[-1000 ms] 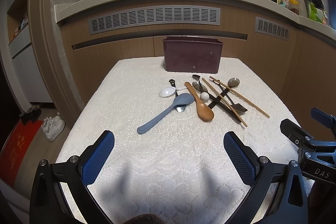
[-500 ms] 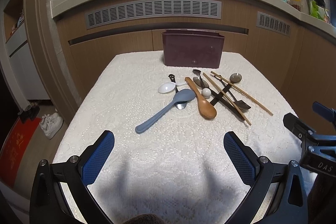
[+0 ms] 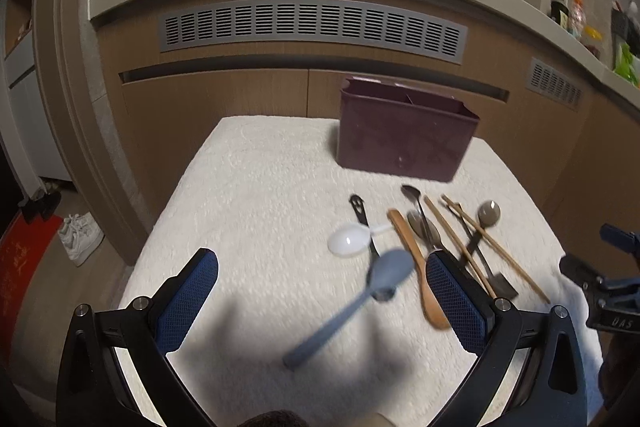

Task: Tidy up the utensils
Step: 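Move the left tool down toward the blue plastic spoon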

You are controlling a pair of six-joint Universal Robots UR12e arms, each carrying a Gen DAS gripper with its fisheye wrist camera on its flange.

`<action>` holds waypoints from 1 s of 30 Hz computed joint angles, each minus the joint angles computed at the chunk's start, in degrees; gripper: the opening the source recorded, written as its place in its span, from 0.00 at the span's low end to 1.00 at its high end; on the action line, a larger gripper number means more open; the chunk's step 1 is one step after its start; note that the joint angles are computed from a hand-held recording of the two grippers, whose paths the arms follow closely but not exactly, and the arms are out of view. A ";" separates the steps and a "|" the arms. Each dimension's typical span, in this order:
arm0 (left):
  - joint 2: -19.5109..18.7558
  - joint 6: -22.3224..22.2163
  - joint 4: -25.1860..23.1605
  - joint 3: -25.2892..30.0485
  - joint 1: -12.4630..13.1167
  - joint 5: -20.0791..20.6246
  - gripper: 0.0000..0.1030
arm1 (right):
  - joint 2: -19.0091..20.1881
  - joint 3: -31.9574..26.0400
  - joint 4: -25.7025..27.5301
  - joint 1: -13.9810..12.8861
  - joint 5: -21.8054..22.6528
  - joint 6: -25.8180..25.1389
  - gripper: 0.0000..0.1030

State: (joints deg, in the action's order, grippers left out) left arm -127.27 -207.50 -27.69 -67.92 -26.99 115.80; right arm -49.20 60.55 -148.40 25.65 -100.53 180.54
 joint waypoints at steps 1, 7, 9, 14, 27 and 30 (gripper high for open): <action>-0.15 0.91 0.11 0.23 0.42 -0.16 1.00 | 0.52 -1.14 1.27 -0.13 0.55 -1.17 1.00; -0.03 0.11 -2.29 0.38 3.73 -9.10 1.00 | 2.62 -5.28 7.28 -1.54 9.13 -6.02 0.98; -0.41 -0.32 -3.26 0.69 4.15 -10.19 1.00 | 3.18 -5.68 6.94 -1.46 8.40 -7.52 0.97; -2.48 6.23 -4.00 2.57 2.92 -8.35 1.00 | 4.06 -6.91 8.03 -1.69 8.88 -7.79 0.65; -5.01 17.15 -13.56 8.54 4.28 -27.17 0.54 | 5.05 -8.02 9.50 -2.07 8.96 -6.05 0.51; -6.59 19.13 -17.68 11.78 4.20 -27.46 0.52 | 4.53 -6.94 9.30 -2.39 9.62 -4.98 0.51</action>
